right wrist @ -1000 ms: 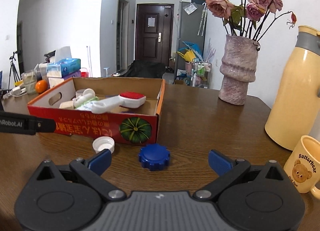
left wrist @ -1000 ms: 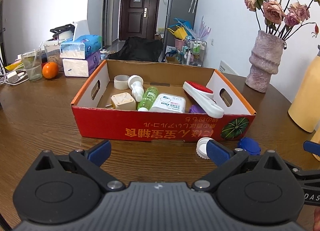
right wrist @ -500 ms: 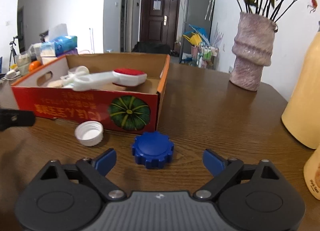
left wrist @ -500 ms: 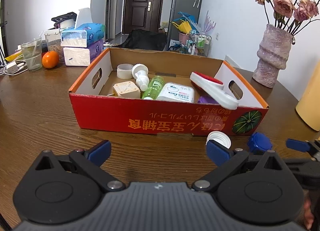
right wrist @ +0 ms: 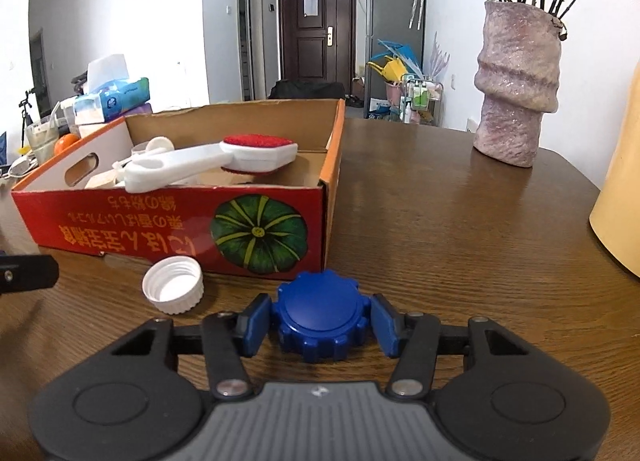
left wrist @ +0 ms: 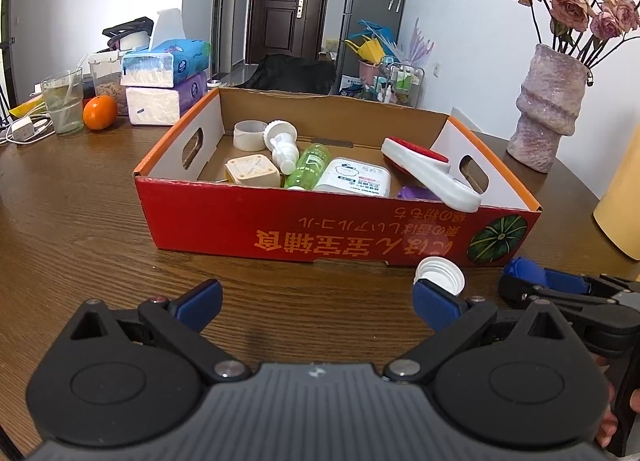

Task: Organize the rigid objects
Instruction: 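Close the right tool on the blue knobbed cap and lift it, then close the left tool on the white bottle cap while the right tool holds the blue cap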

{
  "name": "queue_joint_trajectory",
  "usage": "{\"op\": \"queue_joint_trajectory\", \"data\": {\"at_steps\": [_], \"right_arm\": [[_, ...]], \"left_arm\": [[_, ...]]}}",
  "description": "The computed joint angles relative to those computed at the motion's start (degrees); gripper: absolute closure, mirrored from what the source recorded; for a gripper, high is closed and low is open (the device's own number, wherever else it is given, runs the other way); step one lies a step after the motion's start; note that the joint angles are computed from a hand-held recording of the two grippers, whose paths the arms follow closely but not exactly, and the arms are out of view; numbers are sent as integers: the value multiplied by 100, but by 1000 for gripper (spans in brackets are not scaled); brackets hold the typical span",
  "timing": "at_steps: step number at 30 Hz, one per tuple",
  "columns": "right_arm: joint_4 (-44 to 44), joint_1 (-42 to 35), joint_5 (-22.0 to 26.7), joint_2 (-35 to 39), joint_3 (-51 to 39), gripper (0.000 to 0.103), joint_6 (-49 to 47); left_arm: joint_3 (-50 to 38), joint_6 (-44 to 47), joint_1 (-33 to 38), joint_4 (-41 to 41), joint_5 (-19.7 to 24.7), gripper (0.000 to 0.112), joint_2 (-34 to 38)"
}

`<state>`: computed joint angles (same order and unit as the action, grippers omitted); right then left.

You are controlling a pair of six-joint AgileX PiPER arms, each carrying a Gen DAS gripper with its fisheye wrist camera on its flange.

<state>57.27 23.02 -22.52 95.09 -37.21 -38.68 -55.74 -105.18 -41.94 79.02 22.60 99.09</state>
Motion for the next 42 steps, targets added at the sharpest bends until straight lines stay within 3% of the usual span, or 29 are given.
{"op": "queue_joint_trajectory", "data": {"at_steps": [10,16,34,39,42], "right_arm": [[-852,-122,-209,-475,387,50,972],[-1103,-265,-225,-743,574,50,1232],[-769,-380,-305,-1132,813,50,1059],[-694,-283,-338,-1114,816,50,989],[-681,-250,-347,-1119,818,50,963]], "left_arm": [[-229,-2,-358,23,228,9,241],[-709,465,-666,-401,410,9,681],[-2369,1448,-1053,-1227,1319,11,1956],[-2577,1614,-997,-1417,1287,31,2091],[-2567,1684,-960,-1437,1111,54,2081]]}}
